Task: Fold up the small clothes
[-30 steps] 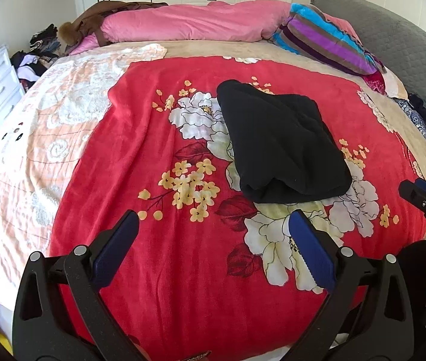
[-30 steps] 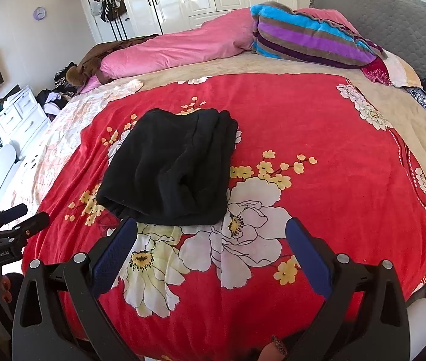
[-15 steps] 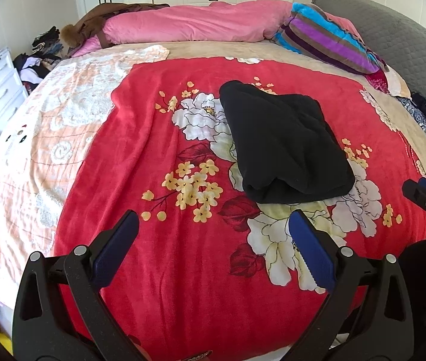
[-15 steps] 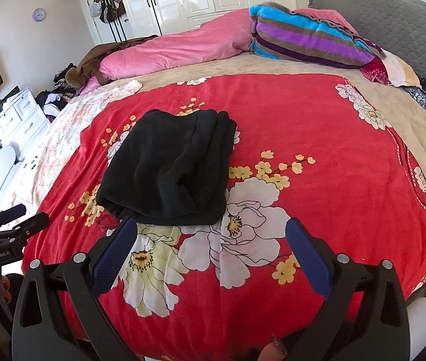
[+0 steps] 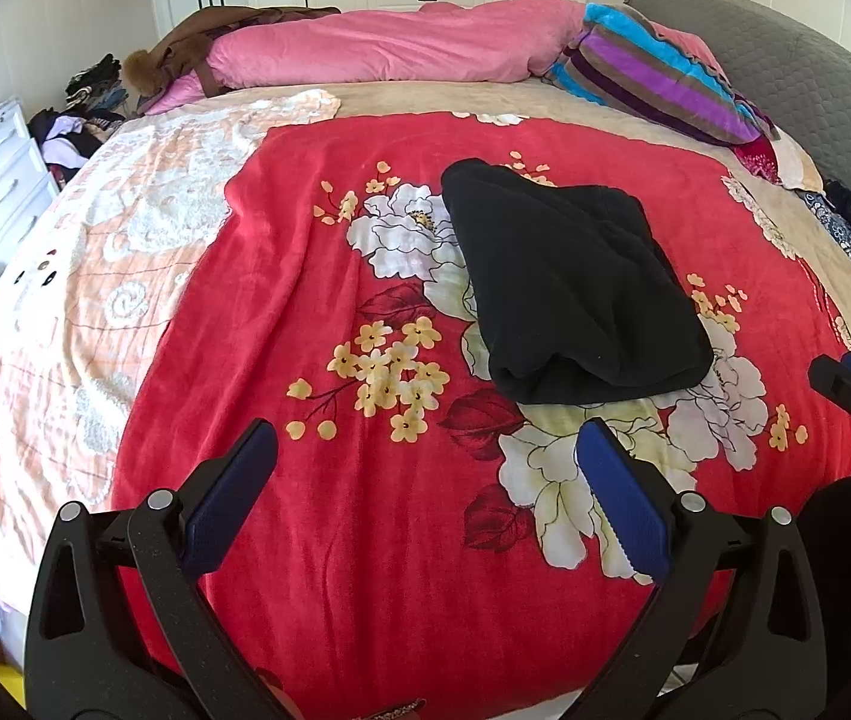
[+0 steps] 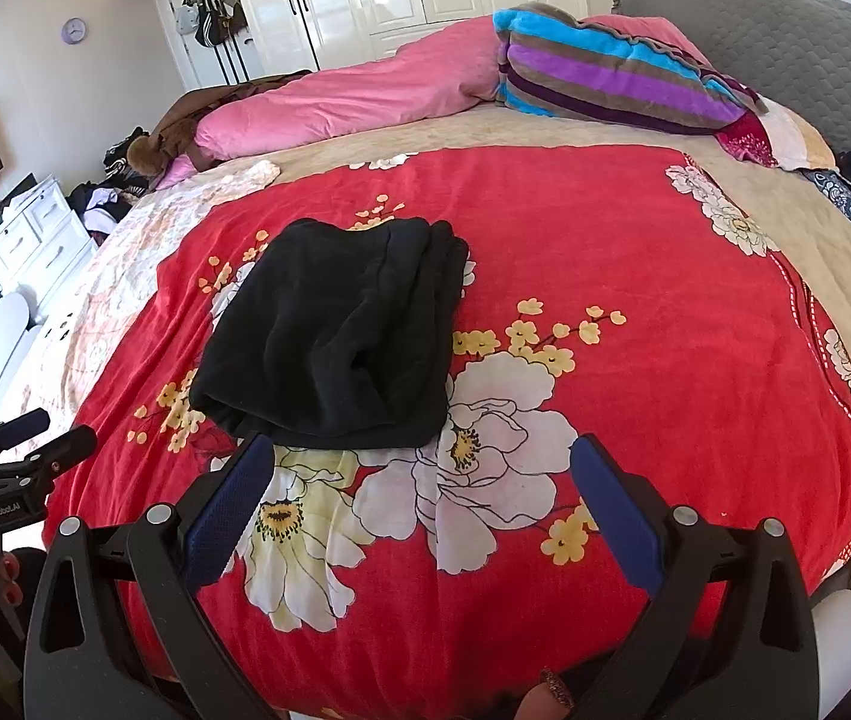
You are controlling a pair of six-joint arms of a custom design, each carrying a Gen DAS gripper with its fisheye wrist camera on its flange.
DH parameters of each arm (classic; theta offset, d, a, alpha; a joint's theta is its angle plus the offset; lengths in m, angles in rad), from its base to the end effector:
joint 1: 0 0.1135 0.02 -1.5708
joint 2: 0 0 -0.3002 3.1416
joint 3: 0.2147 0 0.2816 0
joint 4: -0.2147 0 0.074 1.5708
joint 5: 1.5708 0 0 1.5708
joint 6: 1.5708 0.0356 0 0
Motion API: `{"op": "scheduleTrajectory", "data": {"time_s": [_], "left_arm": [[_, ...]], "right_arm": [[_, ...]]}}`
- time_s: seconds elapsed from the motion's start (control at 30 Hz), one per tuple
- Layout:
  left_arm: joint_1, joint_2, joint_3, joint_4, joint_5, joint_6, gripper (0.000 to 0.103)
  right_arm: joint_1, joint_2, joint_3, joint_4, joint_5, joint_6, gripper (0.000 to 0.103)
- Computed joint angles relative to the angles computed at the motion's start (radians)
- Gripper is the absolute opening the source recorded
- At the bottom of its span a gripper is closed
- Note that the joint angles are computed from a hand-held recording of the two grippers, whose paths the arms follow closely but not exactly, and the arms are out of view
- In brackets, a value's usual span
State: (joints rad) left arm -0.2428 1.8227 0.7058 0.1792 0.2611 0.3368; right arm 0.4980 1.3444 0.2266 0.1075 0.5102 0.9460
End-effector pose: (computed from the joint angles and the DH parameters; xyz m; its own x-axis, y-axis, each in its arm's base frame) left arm 0.3215 -0.0891 0.0959 -0.6128 0.4807 -0.6272 0.6178 0.7864 -0.0009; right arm 0.1689 0.0721 0.0959 -0.5883 0.4858 -0.6464 0.4931 0.8491 0.1892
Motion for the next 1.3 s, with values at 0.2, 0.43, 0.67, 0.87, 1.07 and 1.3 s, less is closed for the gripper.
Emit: {"op": "scheduleTrajectory", "data": {"time_s": [0.2, 0.43, 0.67, 0.87, 1.07, 1.3], "left_arm": [[0.001, 0.01, 0.004, 0.001, -0.008, -0.004, 0.094], [-0.001, 0.017, 0.009, 0.0, -0.018, -0.004, 0.094], [0.003, 0.02, 0.009, 0.005, -0.019, -0.001, 0.094], [-0.001, 0.024, 0.013, 0.003, -0.032, -0.005, 0.094], [0.003, 0.032, 0.02, -0.003, -0.024, -0.005, 0.094], [-0.004, 0.039, 0.018, 0.015, -0.063, -0.005, 0.094]], "right_arm": [[0.0, 0.007, -0.001, 0.002, -0.003, 0.01, 0.099], [0.001, 0.012, 0.004, -0.003, -0.001, 0.013, 0.099], [0.005, 0.009, 0.002, -0.013, 0.008, 0.027, 0.099], [0.011, 0.0, 0.009, -0.046, 0.019, 0.04, 0.099], [0.017, -0.004, 0.013, -0.068, 0.028, 0.054, 0.099], [0.048, -0.029, 0.015, -0.12, 0.052, 0.095, 0.099]]}}
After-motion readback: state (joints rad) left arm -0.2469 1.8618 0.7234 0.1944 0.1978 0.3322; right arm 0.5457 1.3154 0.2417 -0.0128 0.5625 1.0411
